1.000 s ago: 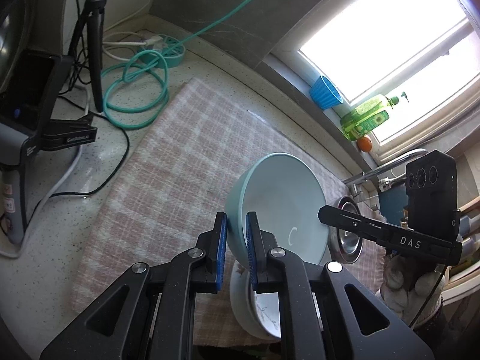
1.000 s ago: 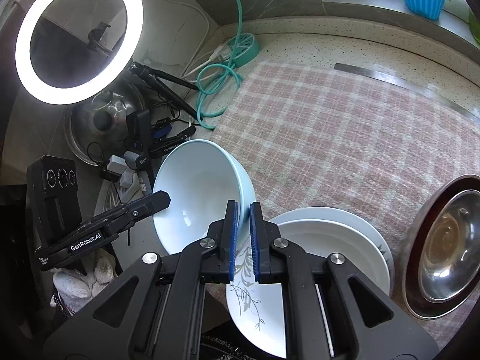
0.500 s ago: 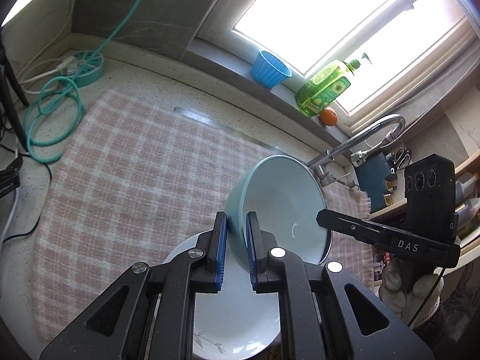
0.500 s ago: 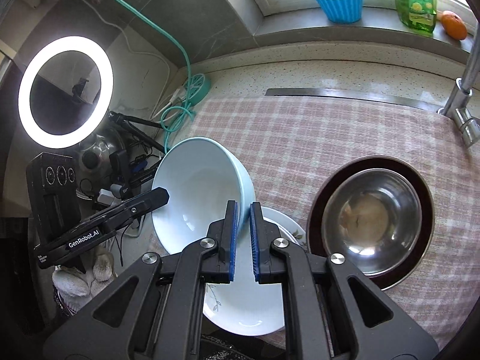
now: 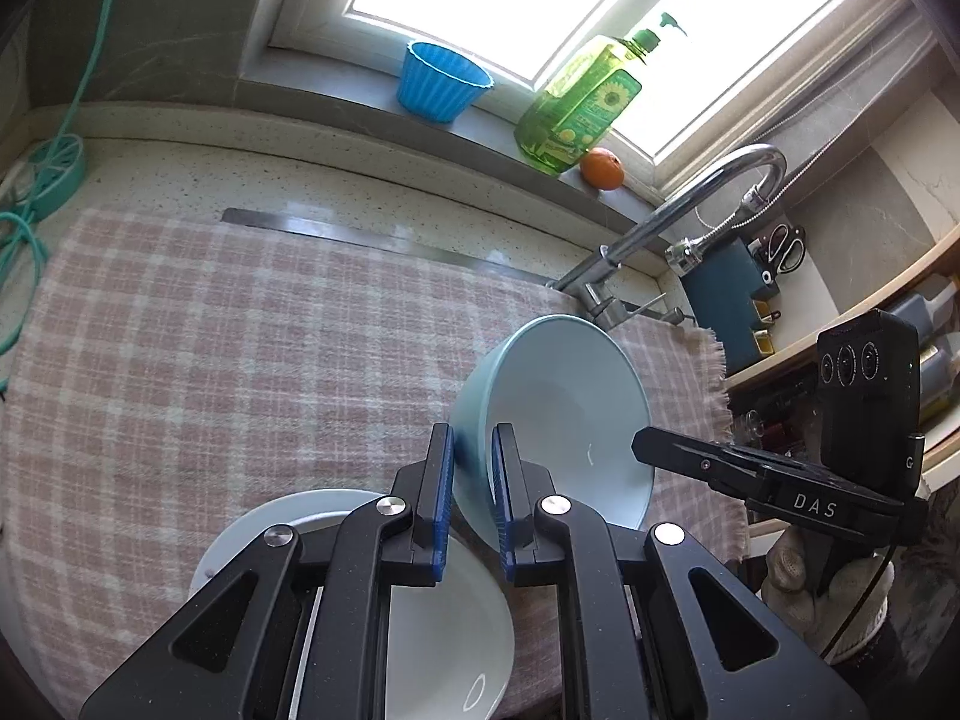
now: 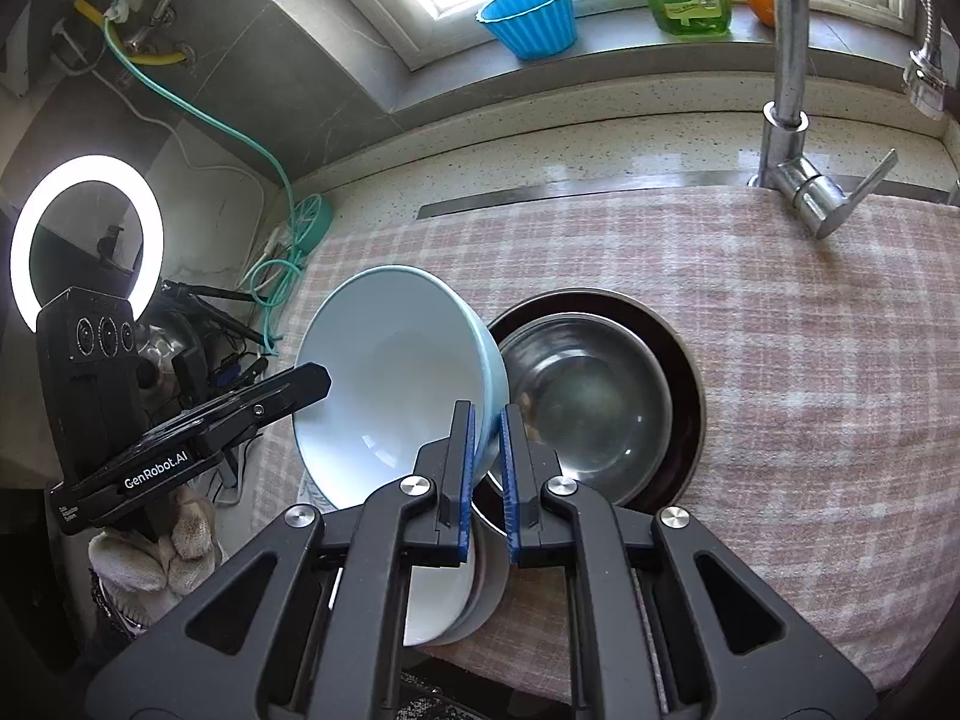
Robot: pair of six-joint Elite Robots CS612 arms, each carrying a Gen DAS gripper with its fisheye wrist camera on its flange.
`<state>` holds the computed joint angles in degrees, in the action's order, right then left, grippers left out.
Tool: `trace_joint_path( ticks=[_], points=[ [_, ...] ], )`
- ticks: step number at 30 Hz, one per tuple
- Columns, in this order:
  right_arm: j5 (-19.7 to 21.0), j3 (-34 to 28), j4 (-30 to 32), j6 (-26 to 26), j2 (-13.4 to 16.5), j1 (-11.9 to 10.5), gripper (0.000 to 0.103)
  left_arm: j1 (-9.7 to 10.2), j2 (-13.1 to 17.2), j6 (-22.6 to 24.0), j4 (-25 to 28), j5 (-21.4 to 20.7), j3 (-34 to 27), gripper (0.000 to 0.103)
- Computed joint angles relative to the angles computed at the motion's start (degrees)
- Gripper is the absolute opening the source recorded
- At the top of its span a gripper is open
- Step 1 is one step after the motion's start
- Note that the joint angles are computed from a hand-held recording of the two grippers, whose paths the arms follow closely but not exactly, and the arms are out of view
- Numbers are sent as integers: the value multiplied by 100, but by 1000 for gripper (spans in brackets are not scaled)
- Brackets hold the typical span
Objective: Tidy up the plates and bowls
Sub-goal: 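Lift the pale blue bowl and carry it over the large steel bowl, then lower the pale blue bowl into the red bowl and open both grippers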
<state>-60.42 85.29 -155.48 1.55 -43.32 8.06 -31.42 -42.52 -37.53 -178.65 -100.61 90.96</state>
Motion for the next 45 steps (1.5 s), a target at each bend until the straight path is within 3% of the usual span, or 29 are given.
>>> trace_joint_path(
  ticks=[19, 45],
  points=[
    [-378, 8, 81, 154, 161, -179, 8, -162, 357, 478, 1144, -56, -705, 11],
    [-438, 8, 148, 161, 220, -184, 9, -198, 372, 622, 1405, 6, -760, 11]
  ],
)
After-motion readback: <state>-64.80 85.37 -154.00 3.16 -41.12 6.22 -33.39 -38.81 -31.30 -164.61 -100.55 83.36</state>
